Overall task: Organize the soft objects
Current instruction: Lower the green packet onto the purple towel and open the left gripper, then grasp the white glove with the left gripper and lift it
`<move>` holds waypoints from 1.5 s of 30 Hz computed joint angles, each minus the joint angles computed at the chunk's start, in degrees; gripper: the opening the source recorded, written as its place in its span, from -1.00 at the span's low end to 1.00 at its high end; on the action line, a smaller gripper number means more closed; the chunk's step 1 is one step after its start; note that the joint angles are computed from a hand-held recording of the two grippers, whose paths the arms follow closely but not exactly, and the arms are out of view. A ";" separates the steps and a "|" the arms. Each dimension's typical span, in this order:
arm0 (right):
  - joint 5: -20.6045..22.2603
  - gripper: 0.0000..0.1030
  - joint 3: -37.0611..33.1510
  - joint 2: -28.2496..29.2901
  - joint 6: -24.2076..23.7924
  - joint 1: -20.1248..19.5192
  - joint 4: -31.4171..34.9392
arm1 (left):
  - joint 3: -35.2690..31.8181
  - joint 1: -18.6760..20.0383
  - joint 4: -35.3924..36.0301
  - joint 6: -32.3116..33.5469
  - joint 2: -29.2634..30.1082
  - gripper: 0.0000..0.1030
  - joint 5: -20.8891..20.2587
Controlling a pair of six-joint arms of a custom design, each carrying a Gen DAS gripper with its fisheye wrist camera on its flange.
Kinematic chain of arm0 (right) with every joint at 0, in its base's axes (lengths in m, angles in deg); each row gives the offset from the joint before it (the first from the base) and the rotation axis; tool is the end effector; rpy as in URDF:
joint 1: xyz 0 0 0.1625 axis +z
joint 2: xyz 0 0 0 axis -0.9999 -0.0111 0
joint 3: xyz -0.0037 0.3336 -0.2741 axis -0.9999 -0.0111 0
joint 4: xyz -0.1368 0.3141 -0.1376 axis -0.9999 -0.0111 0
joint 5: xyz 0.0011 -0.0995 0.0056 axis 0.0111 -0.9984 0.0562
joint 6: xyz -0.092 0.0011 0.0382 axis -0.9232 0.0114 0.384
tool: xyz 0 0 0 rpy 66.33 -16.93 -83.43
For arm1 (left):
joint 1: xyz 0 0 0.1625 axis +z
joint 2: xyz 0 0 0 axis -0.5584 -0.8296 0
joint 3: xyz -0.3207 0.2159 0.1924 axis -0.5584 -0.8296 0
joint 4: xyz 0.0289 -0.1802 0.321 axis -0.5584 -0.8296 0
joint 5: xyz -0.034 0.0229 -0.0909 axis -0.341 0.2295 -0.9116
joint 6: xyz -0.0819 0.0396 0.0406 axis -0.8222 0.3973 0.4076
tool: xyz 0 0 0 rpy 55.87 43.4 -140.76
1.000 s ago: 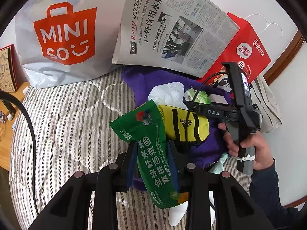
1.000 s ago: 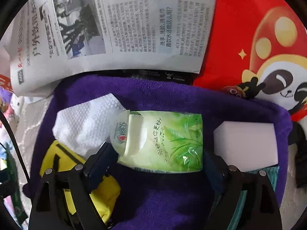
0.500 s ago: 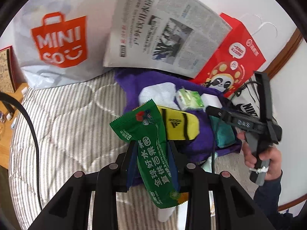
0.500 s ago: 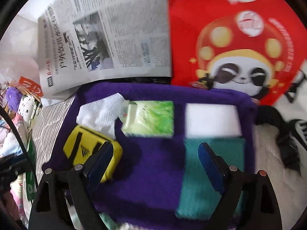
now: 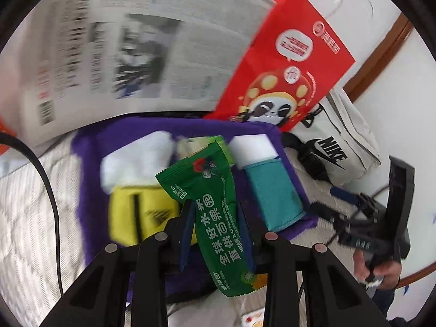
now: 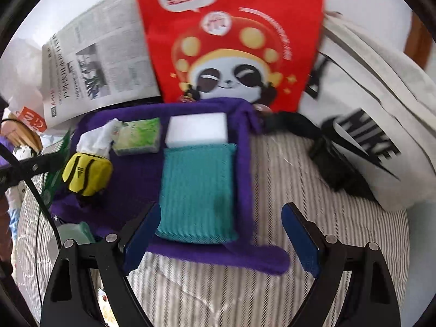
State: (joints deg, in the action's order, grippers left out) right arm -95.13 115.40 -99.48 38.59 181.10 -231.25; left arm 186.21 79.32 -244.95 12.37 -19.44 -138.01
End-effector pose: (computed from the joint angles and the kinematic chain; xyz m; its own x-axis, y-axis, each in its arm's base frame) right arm 0.1055 -0.6096 0.2961 -0.7017 -0.3265 0.6333 -0.5514 0.8117 -0.1925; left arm -0.2936 -0.5677 0.1300 -0.9376 0.0323 -0.3463 0.2077 0.8507 -0.4829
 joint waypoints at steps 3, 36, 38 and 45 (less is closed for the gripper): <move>0.81 0.74 0.20 -0.69 1.08 -1.25 0.24 | -5.06 0.63 2.53 2.33 3.56 -0.42 -0.83; 4.96 0.74 8.36 -9.11 2.93 -3.65 2.37 | -16.92 -0.43 22.65 -0.43 12.51 0.10 1.65; 5.25 0.74 10.30 -10.49 2.45 -3.37 1.71 | -14.22 -1.54 21.17 -1.53 10.44 0.11 2.78; 6.44 0.74 15.80 -14.35 2.59 -2.91 1.41 | -2.33 -5.94 19.42 -8.73 1.04 0.21 7.48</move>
